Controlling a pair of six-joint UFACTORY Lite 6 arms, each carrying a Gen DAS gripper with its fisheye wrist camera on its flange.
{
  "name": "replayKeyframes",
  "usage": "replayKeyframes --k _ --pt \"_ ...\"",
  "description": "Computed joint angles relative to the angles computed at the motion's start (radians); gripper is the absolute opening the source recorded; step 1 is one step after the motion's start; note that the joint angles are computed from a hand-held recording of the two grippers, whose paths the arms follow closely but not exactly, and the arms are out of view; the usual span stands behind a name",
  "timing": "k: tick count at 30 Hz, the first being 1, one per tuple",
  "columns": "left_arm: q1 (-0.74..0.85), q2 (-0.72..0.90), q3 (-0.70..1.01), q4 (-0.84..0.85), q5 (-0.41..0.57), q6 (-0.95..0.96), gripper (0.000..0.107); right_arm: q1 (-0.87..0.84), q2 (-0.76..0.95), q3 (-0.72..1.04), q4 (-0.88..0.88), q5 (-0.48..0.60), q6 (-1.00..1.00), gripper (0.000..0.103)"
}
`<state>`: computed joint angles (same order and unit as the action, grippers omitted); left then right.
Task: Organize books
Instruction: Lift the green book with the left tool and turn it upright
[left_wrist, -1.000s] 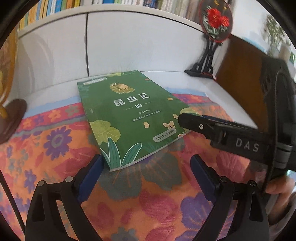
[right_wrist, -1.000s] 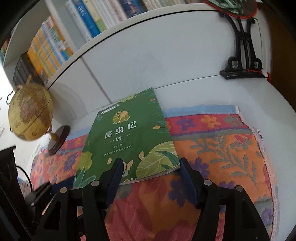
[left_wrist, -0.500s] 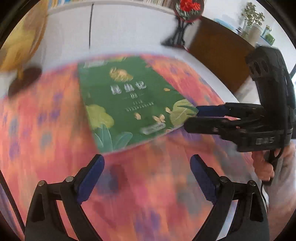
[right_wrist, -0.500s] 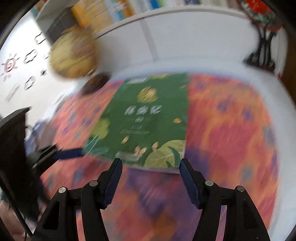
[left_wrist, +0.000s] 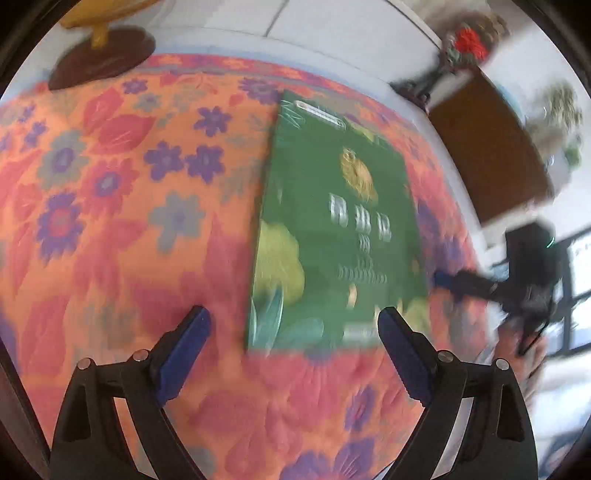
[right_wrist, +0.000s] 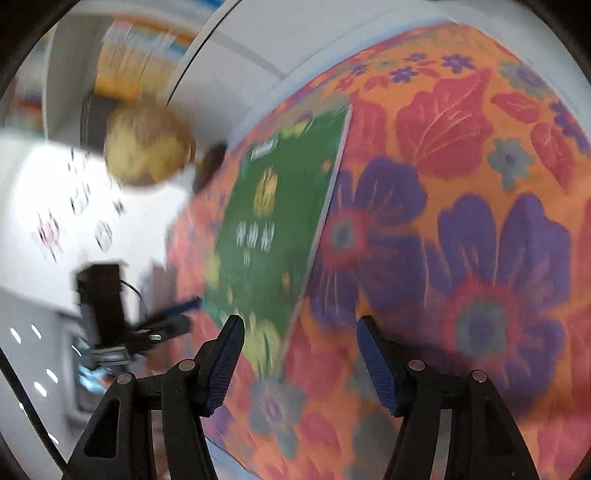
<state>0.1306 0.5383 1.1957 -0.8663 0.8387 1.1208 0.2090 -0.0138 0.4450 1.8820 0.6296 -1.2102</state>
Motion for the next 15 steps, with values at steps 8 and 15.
replayKeyframes --k 8,15 --pt "0.016 0.268 0.330 -0.061 0.208 -0.082 0.090 -0.004 0.230 0.267 -0.073 -0.005 0.043 0.059" --pt "-0.048 0.278 0.373 -0.067 0.136 -0.109 0.090 0.159 0.333 0.478 -0.150 -0.293 0.155 0.046"
